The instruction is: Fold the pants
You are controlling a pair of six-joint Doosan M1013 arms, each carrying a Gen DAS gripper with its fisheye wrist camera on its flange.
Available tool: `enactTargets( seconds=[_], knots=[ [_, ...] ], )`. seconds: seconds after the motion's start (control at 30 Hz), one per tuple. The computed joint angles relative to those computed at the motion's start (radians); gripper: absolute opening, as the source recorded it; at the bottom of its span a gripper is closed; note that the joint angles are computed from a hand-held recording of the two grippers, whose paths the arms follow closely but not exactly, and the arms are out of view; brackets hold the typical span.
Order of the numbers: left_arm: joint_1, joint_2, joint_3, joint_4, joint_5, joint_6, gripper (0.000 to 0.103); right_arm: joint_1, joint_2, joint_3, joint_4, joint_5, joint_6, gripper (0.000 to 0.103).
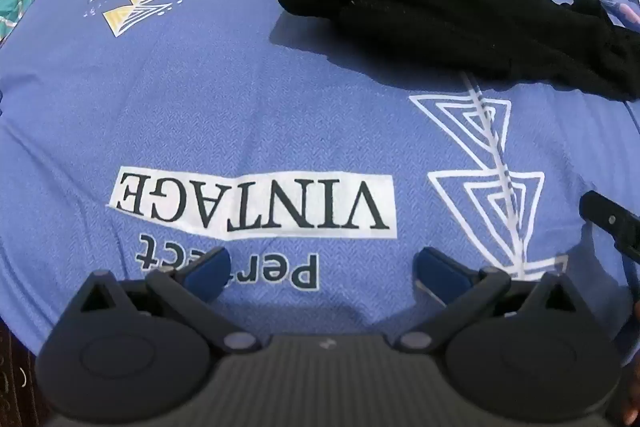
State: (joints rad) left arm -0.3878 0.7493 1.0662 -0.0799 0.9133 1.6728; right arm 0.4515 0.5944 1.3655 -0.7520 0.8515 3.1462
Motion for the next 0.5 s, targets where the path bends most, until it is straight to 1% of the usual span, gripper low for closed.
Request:
enactTargets(
  seconds=[0.03, 0.23, 0.5],
  knots=[
    [0.000, -0.001, 0.002, 0.000, -0.003, 0.000, 0.103, 0.001, -0.001, 0.004, -0.016, -0.004, 0.014, 0.103],
    [0.002, -0.009, 0.012, 0.002, -0.015, 0.004, 0.103, -0.001, -0.002, 0.008, -0.017, -0.007, 0.024, 0.103],
    [0.006, -0.004, -0.002, -0.005, 0.003, 0.011, 0.103, 0.002, 0.003, -0.006, -0.014, 0.015, 0.013, 0.103]
  ],
)
